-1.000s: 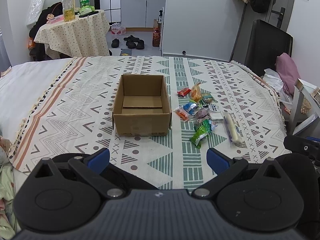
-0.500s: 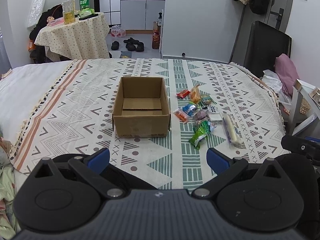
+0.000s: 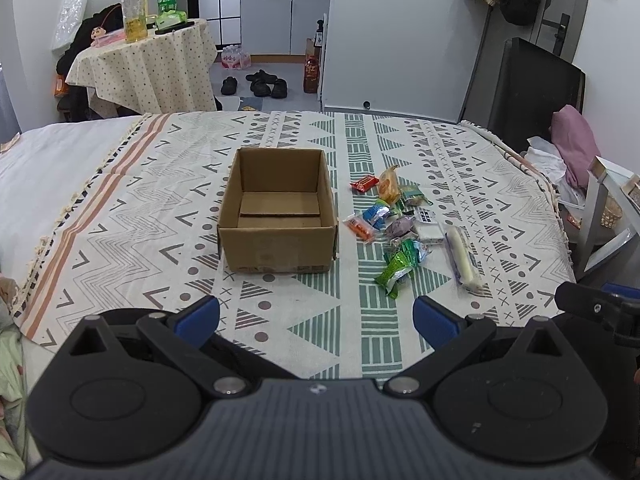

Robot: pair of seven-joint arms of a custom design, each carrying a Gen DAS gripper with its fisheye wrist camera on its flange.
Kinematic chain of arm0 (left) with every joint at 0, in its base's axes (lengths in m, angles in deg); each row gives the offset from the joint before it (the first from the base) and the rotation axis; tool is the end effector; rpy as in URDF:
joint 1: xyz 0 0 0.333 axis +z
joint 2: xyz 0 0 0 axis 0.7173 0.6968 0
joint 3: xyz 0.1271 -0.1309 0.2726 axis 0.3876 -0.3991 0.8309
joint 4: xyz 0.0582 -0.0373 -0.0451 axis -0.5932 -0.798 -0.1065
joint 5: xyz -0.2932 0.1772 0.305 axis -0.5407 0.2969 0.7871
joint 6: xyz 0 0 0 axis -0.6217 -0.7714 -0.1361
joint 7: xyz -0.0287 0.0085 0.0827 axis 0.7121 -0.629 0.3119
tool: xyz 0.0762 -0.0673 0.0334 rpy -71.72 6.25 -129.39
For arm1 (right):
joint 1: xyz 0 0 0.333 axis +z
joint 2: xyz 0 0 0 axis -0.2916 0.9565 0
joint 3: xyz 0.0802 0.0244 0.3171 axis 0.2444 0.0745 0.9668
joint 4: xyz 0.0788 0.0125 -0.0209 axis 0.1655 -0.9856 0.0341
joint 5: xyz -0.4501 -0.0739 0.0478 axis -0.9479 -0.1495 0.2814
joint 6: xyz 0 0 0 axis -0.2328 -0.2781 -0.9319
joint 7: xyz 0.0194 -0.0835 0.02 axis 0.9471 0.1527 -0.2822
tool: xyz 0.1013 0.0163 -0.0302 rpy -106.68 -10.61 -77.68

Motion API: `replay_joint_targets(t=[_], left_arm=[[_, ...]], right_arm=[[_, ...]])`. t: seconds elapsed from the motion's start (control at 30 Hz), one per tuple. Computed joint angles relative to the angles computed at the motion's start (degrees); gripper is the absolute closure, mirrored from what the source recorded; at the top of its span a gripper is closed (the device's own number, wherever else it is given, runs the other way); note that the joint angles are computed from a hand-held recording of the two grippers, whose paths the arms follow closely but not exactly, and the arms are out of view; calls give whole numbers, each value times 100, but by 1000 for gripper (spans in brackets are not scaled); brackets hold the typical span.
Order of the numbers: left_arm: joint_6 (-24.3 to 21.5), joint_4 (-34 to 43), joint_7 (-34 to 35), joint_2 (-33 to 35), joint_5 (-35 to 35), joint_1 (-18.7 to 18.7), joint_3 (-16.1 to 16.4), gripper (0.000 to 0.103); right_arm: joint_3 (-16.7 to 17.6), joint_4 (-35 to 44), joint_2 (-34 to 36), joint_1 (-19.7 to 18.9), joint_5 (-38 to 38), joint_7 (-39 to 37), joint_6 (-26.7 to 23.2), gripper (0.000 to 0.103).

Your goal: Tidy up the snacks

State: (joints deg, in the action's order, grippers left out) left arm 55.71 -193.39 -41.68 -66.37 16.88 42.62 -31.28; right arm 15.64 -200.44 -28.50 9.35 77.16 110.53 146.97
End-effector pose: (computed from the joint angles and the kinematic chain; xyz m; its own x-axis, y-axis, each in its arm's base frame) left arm 0.4374 -0.2263 0.6870 0.2307 -0.9716 0.0527 -0.7159 -0.2062 -0.6671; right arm 0.4907 0.3455 0.6799 0.3074 -0.9192 -0.2461 -0.7077 -0.0479 -0.7048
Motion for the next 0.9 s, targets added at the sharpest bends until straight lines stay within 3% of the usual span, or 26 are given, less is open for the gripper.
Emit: replay_joint_targets(t=[0.37, 0.73, 0.9], left_arm=[[428, 160, 62, 577, -207, -107, 108, 1], [356, 598, -113, 1339, -76, -224, 199, 1], [253, 796, -104, 1654, 10, -316, 278, 1]], right_arm=[[-88, -48, 179, -70, 100, -158, 139, 0], [-135, 24, 489, -219, 163, -145, 172, 1], [-155, 167, 705, -281, 247, -168, 60, 8]])
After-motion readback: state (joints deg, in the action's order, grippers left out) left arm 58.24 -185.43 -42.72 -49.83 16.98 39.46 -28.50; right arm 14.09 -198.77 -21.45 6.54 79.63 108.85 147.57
